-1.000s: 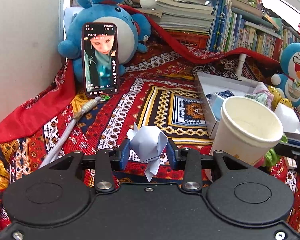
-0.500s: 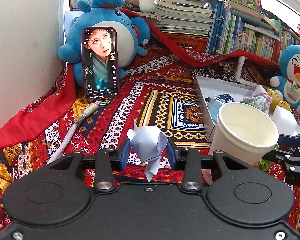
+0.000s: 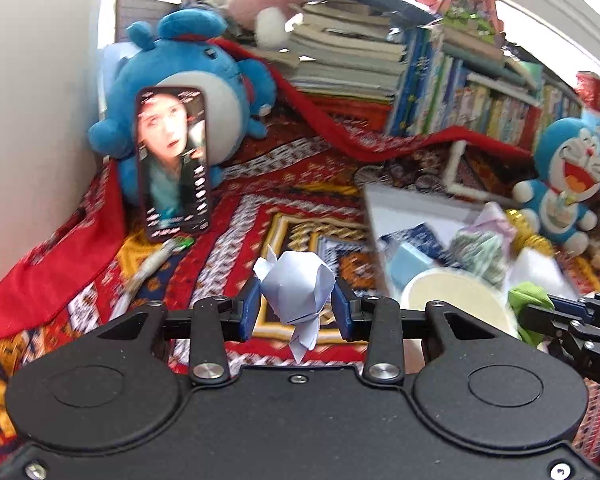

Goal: Organize soft objects
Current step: 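Lift the paper and scrunchie and carry both over the white tray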

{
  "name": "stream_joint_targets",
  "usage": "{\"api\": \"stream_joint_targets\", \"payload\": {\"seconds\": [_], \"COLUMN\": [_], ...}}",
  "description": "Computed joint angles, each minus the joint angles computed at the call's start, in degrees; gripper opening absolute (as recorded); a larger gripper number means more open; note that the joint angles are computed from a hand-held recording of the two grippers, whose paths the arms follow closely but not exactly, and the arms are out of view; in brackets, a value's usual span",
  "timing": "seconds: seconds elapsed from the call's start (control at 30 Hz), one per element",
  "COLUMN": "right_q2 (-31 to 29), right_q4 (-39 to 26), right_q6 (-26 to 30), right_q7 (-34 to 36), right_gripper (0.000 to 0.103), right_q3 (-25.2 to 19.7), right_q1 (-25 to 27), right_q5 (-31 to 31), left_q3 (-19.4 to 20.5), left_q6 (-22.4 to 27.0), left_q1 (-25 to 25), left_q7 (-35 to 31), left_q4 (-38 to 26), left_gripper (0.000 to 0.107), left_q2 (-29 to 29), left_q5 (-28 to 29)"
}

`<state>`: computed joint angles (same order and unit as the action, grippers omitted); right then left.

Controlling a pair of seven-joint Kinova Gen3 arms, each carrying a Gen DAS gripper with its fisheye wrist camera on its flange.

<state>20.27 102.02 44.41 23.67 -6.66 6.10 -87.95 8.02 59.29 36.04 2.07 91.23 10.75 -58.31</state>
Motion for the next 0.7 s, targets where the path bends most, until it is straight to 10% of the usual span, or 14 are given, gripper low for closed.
{"api": "stream_joint_targets", "payload": {"seconds": [0.37,0.53,0.7], "right_q2": [-0.22,1.86,2.03], "right_q4": [-2.24,-5.19,-4.46], "right_q6": [-4.52,-1.39,-1.74], "right_q7": [-1.46,-8.62,-6.4], "right_gripper": [0.016,0.016,0.042], "right_q3": [1.6,1.42,-0.51], "right_q1": [-0.74,1.02,2.32], "right_q5": [-5.92,1.45,6.73], "left_q3": [-1.01,-2.61,-4.09], "left_q6": [-12.14,-12.31,-11.81], "left_q1": [-7.16,-6.38,-5.21], "left_q7": [-17.87,-23.15,-25.1], "left_q4": [-7.89,-11.71,-13.87], "left_gripper": [0.036,0.036,0.036], "left_q2": [0.4,2.77,4.29], "left_q5": [15.6,19.64,21.61]}}
